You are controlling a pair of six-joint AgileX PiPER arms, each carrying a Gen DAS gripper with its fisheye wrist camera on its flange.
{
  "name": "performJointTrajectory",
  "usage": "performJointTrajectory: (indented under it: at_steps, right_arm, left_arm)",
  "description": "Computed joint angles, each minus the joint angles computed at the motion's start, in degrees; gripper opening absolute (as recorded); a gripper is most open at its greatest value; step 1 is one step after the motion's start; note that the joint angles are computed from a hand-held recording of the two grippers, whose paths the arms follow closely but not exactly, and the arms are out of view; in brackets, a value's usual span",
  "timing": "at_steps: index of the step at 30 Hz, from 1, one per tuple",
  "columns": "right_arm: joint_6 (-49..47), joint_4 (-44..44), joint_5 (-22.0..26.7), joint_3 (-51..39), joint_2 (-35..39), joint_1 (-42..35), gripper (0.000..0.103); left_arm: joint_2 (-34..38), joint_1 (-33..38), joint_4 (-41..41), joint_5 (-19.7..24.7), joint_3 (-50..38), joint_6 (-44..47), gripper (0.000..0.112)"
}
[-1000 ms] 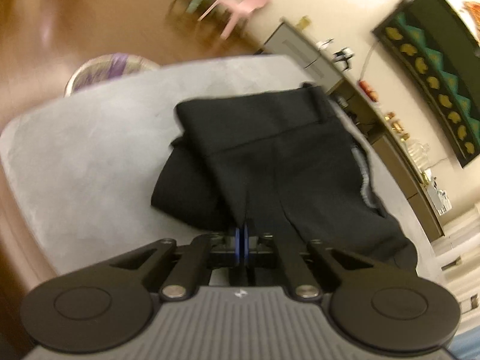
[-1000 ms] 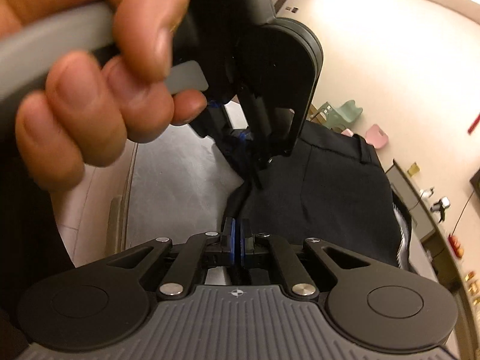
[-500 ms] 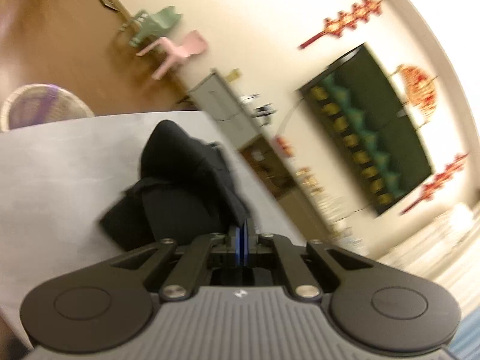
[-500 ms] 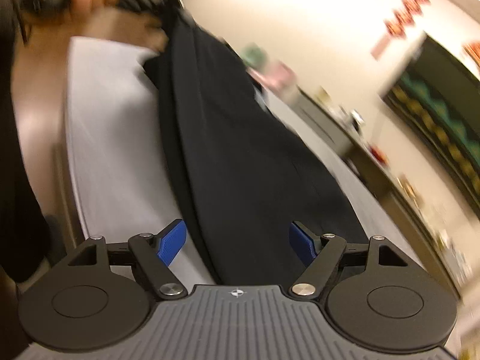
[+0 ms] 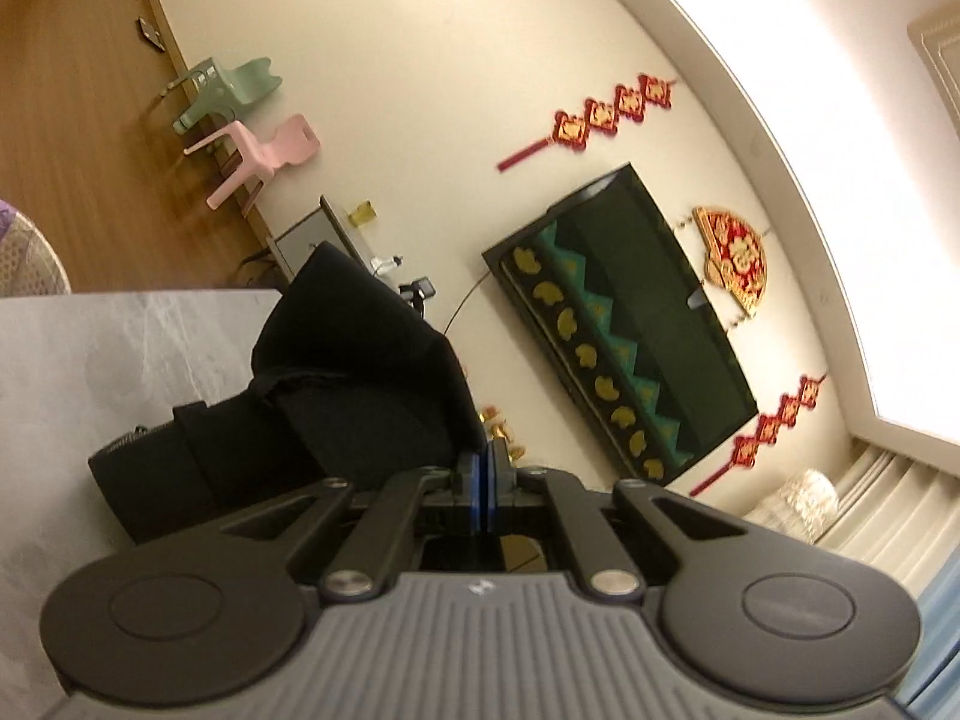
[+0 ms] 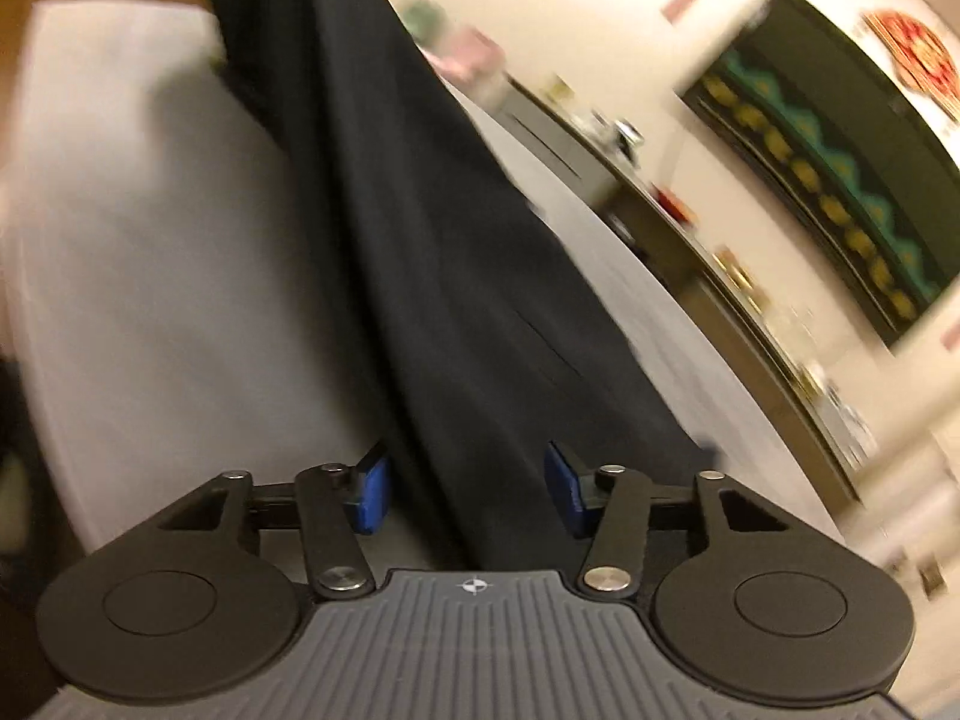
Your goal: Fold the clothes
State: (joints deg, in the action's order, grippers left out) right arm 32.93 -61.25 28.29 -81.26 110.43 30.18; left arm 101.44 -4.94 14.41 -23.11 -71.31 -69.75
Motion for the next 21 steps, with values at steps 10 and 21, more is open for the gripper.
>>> performJointTrajectory:
  at_steps: [10,21]
  right_arm:
    - [-2.0,-7.8,4.1,8.1,-3.6,-20.1,0.038]
    - [14.5,-27.7,-4.4,17.5,-15.3,-26.3,0.000]
  left_arm:
    - [-0.6,-0.2,-5.2,-0.7,1.3,4.1,0.001]
    - [-8.1,-1.4,-15.1,-1.6,6.3,17.7,0.001]
